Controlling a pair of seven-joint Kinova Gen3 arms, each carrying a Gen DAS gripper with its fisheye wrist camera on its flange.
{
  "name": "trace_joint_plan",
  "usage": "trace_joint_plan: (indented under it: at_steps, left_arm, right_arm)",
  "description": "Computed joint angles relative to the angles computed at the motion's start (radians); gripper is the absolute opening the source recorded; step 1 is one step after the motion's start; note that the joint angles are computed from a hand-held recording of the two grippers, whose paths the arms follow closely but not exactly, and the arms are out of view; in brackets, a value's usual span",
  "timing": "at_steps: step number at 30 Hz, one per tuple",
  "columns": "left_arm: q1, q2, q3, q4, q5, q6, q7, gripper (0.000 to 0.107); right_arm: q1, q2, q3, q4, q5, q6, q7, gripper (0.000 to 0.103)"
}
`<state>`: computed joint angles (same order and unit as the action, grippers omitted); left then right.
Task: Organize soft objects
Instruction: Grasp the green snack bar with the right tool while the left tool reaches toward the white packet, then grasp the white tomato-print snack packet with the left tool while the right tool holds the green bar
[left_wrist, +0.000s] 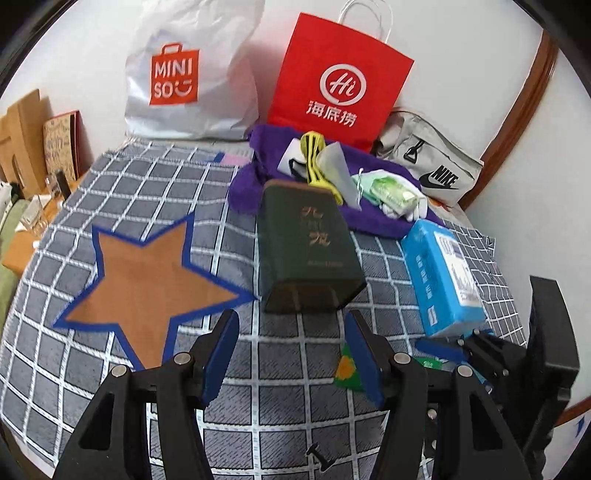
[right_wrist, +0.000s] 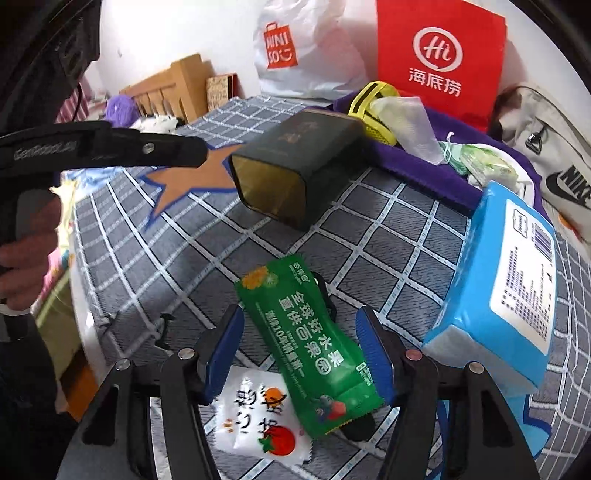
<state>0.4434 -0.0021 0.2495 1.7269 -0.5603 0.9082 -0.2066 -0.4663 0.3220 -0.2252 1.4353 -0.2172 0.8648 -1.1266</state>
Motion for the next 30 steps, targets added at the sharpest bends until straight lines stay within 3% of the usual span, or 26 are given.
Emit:
trace_joint_plan:
  at_steps: [5, 6, 7, 10, 16, 22, 30]
  left_arm:
    - [-0.003, -0.016, 0.003, 0.036, -0.003, -0.020, 0.015, 0.057]
    - [-0.005, -0.021, 0.005, 0.043, -0.004, -0.023, 0.018, 0.057]
    - [-0.007, -0.025, 0.007, 0.047, -0.005, -0.025, 0.018, 0.057]
    - [-0.014, -0.030, 0.013, 0.056, -0.004, -0.029, 0.023, 0.057]
    - [-0.011, -0.025, 0.023, 0.046, 0.012, -0.006, 0.020, 0.057]
    - [0.018, -0.007, 0.039, 0.033, 0.018, 0.017, 0.019, 0.057]
    - [0.086, 0.065, 0.031, 0.036, 0.079, -0.096, -0.059, 0.057]
  right_arm:
    - [-0.051, 0.029, 0.015, -0.013, 0.099, 0.023, -0.008, 0.063]
    - [-0.047, 0.021, 0.011, -0.001, 0.096, 0.006, 0.002, 0.060]
    - [-0.041, 0.020, 0.007, 0.001, 0.088, 0.006, 0.008, 0.044]
    - [-0.022, 0.006, 0.005, 0.014, 0.058, -0.027, 0.007, 0.033]
    - [0.053, -0.024, -0.014, 0.036, -0.076, -0.067, 0.034, 0.033]
    - [0.071, -0.085, 0.008, 0.078, -0.090, -0.080, 0.006, 0.033]
    - [0.109, -0.187, 0.039, 0.227, -0.080, -0.118, -0.005, 0.033]
